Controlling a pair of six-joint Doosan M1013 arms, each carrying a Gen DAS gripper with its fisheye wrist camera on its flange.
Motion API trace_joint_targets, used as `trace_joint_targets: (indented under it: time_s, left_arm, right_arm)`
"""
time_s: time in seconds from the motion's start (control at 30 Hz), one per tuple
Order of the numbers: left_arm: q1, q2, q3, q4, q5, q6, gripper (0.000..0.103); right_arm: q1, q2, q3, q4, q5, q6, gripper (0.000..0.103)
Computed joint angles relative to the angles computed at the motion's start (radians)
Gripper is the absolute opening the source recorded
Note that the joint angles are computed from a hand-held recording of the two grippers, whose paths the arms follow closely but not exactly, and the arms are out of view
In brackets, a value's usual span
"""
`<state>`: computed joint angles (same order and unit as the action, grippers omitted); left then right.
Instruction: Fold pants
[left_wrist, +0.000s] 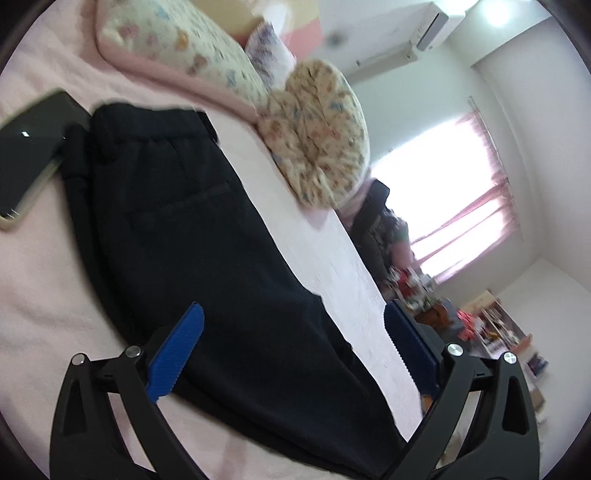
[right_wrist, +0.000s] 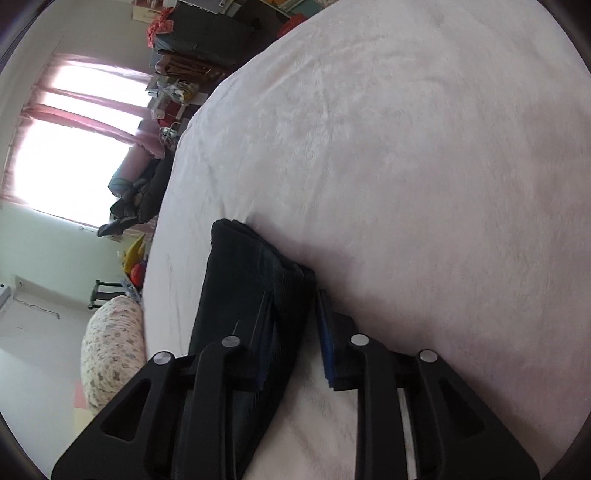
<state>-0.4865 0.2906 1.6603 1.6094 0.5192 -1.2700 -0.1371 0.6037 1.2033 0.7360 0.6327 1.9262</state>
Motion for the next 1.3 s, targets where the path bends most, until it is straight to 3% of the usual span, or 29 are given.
trace_joint_targets:
  time_s: [0.07,0.2,0.27,0.3,0.33,0.37,0.43,0.5,0.67,0.73,0.8,0.9,1.0,1.03,1.1,1.17,1.2,1.3]
  left_arm:
    - [0.014,0.009,-0.013,-0.012,-0.062,0.028,0.098]
    - [0.023,0.018,-0.023,0.037,-0.113,0.01,0.099]
    - [0.031,0.028,-0.048,-0.035,-0.16,0.121,0.099]
    - [0.036,0.034,-0.066,-0.147,-0.178,0.252,0.099]
    - [0.038,0.046,-0.086,-0.264,-0.176,0.383,0.099]
    - [0.038,0.056,-0.103,-0.391,-0.153,0.514,0.099]
    - [0.039,0.075,-0.128,-0.653,-0.103,0.776,0.089]
    - [0.034,0.073,-0.143,-0.804,-0.042,0.933,0.067]
    - [0.029,0.055,-0.106,-0.751,-0.069,0.878,0.065]
    - [0.028,0.054,-0.106,-0.73,-0.082,0.877,0.075]
    - [0.028,0.053,-0.105,-0.668,-0.116,0.821,0.098]
    - [0.01,0.045,-0.096,-0.443,-0.122,0.65,0.101]
    - [0.002,0.042,-0.094,-0.3,-0.124,0.559,0.101]
    - [0.001,0.039,-0.087,-0.234,-0.131,0.492,0.101]
    - [0.005,0.035,-0.077,-0.168,-0.15,0.4,0.101]
    - [0.014,0.034,-0.07,-0.13,-0.178,0.317,0.101]
    - [0.02,0.035,-0.068,-0.13,-0.193,0.289,0.101]
    - [0.032,0.04,-0.065,-0.087,-0.235,0.19,0.101]
  right_arm:
    - [0.001,-0.022,0.039,0.012,-0.036,0.009,0.026]
    - [0.02,-0.087,0.099,-0.128,-0.155,0.098,0.027]
    - [0.032,-0.112,0.118,-0.055,-0.212,-0.079,0.037]
    - [0.049,-0.118,0.106,0.017,-0.2,-0.209,0.05]
    - [0.055,-0.114,0.09,0.118,-0.156,-0.34,0.06]
    - [0.063,-0.102,0.063,0.219,-0.068,-0.471,0.063]
    - [0.08,-0.079,0.035,0.355,0.06,-0.663,0.063]
    - [0.11,-0.049,-0.006,0.388,0.191,-0.702,0.063]
    - [0.191,0.042,-0.122,0.362,0.438,-0.683,0.063]
    - [0.226,0.079,-0.17,0.336,0.497,-0.669,0.063]
    - [0.25,0.103,-0.198,0.334,0.543,-0.67,0.063]
    - [0.28,0.13,-0.235,0.218,0.586,-0.587,0.063]
    - [0.266,0.113,-0.196,0.261,0.594,-0.595,0.063]
    - [0.256,0.102,-0.189,0.268,0.582,-0.582,0.063]
    - [0.22,0.061,-0.137,0.322,0.474,-0.597,0.064]
    - [0.171,0.005,-0.051,0.382,0.306,-0.583,0.07]
    - [0.141,-0.03,0.009,0.4,0.178,-0.527,0.075]
    - [0.075,-0.087,0.11,0.322,-0.072,-0.273,0.076]
